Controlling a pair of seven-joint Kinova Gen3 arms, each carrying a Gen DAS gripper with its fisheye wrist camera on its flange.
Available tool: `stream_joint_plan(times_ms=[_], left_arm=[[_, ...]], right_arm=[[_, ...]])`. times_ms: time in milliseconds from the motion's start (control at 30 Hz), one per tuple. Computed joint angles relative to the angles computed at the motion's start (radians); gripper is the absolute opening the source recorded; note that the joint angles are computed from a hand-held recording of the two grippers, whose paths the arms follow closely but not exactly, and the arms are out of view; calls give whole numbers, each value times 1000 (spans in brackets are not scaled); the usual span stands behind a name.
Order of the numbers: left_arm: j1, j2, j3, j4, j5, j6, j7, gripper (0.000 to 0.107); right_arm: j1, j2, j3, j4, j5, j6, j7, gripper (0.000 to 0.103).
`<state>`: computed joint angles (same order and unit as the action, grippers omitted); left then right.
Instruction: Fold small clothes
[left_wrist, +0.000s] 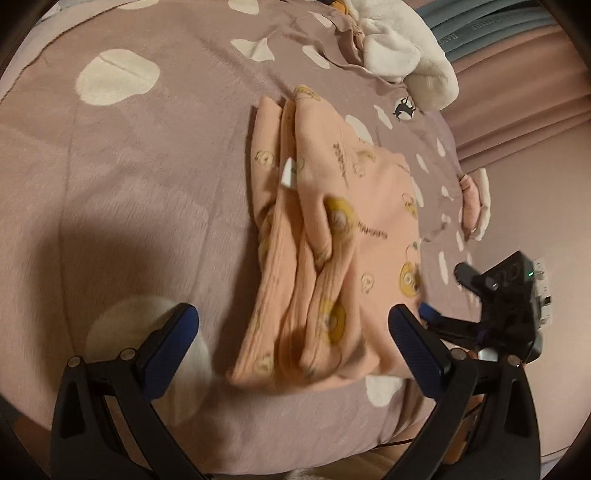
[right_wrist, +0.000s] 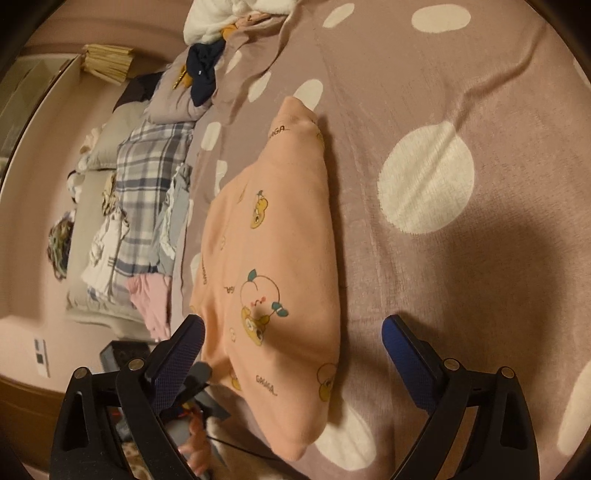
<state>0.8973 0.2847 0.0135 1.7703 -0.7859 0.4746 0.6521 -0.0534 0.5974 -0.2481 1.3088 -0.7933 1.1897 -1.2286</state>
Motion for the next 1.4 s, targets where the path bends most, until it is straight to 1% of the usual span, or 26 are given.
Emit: stream_joint_plan(times_ms=[33,67,167,233,267,333,433,500,567,600,667,733,767,833,900,967,1000,1033,1067,1100,1133,1167,1233,1300,1367,1400], left_arm=[[-2,-6,-18,12,18,-37,-27,103],[8,-9,-53,21,51,-77,-68,103],[-7,-11,-116,50,158,-199,-188,103],[19,-12,-189,73,219,-281,-228,103],[11,-16,-200,88,227,-321,-226,103],[-39,-18,-187,113,274,-403,-250,103],[-171,-5,-96,140,337,-525,-301,103],[-255,7,-31,159,310,-606,-283,103],[-282,20,-16,154,234,-646,-238,103],[-271,23,-27,145,193,-642,-218,103],[-216,33,-63,104,124,-588,-202,103],[-197,40,-69,84,79,-565,-186,103],[-205,41,-54,78,77,-547,-179,102],[-264,45,26,59,95,-499,-208,101],[-321,51,118,26,105,-419,-253,101],[-334,60,161,-12,127,-337,-307,99],[-319,64,155,-29,137,-297,-318,97],[-287,66,130,-42,156,-256,-338,87],[-241,70,87,-57,189,-215,-367,71],[-194,75,42,-71,225,-175,-407,63],[-155,88,-1,-95,257,-134,-448,52],[-109,97,-45,-120,280,-93,-488,48],[-24,119,-136,-176,354,-12,-552,45],[24,143,-180,-232,381,69,-586,41],[8,158,-150,-277,368,138,-598,36],[-24,156,-107,-281,343,150,-580,35]], right_arm=[[0,4,-1,-4,-1,2,1,97],[-1,8,-1,-9,-2,2,-2,97],[0,28,-5,-25,-13,10,-12,97],[1,59,-17,-55,-27,36,-21,97],[-4,68,-19,-66,-27,41,-26,97],[-17,83,-20,-87,-19,45,-36,97],[-22,118,-32,-116,-31,64,-60,97],[-17,133,-43,-119,-48,68,-62,97],[-20,138,-45,-118,-50,63,-64,97],[-19,138,-46,-116,-50,62,-61,97],[-21,138,-46,-121,-45,64,-60,97],[-23,141,-44,-127,-43,64,-64,96],[-17,143,-46,-121,-52,58,-65,96],[-7,150,-52,-119,-70,53,-70,96],[-8,151,-53,-120,-70,52,-71,96],[-15,150,-50,-128,-57,56,-73,96],[-20,147,-47,-130,-51,54,-76,96],[-27,142,-43,-131,-42,47,-80,93],[-36,133,-38,-126,-31,33,-82,85],[-50,120,-27,-121,-9,15,-87,77],[-70,108,-9,-124,28,4,-104,59],[-80,107,-1,-134,52,5,-116,45],[-68,115,-7,-133,50,2,-138,39],[-64,101,-14,-113,55,-21,-125,37],[-89,62,-5,-84,91,-66,-120,37],[-105,42,1,-76,117,-85,-118,36]])
